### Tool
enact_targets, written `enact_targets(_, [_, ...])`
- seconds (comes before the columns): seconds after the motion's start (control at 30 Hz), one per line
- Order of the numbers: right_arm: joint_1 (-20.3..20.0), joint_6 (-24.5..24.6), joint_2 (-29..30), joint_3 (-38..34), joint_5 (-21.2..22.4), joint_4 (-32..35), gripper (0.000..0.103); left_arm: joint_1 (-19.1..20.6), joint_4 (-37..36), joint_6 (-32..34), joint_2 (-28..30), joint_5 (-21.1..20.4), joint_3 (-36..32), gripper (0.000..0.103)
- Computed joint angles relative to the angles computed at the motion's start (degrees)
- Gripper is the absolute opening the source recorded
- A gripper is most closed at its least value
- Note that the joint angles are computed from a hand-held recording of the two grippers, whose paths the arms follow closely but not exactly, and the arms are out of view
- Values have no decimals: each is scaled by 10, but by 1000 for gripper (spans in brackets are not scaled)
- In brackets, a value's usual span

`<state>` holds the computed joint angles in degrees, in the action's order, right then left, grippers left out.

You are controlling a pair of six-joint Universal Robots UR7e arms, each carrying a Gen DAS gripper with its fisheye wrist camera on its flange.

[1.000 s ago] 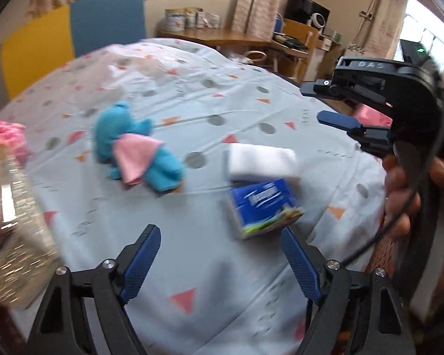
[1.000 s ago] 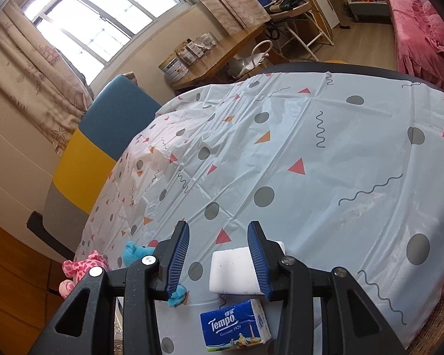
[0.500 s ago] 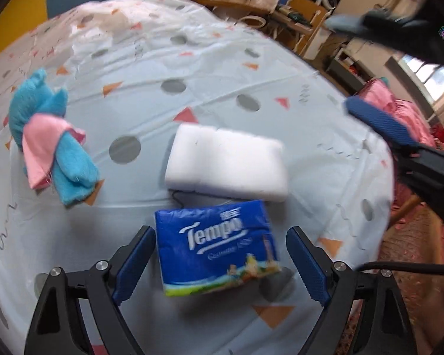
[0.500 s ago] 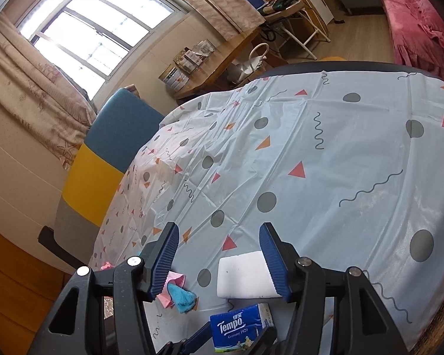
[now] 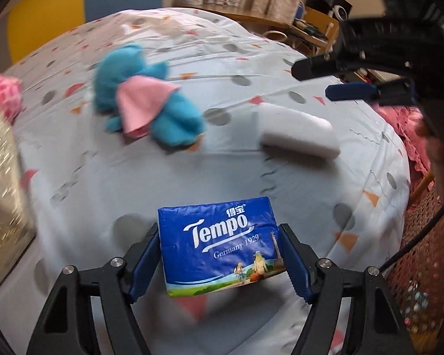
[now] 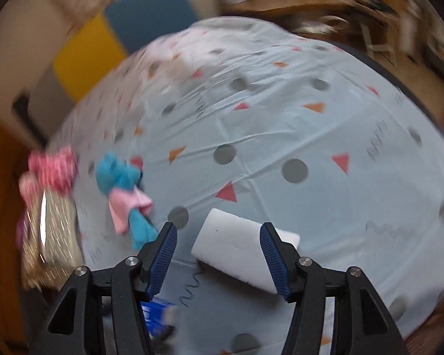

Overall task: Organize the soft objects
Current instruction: 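Grasp the blue Tempo tissue pack with the left tool while the right tool grasps the white sponge, then carry the Tempo pack over the gold tray with the left tool while the right tool carries the sponge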

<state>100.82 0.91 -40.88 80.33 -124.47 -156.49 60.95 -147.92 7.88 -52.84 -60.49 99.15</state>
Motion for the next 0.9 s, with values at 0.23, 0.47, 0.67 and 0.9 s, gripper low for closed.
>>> enact_targets(0.23, [12, -140, 69, -119, -106, 233, 78, 8, -47, 5, -29, -1, 43, 76])
enact_targets(0.47, [13, -160, 117, -159, -189, 267, 81, 2, -76, 16, -18, 27, 52, 75])
enact_targets(0.67, [10, -162, 109, -125, -152, 198, 17, 1, -75, 25, -11, 39, 43, 72])
enact_targets(0.9, [-16, -74, 55, -68, -53, 156, 44, 3, -57, 20, -11, 45, 33, 73])
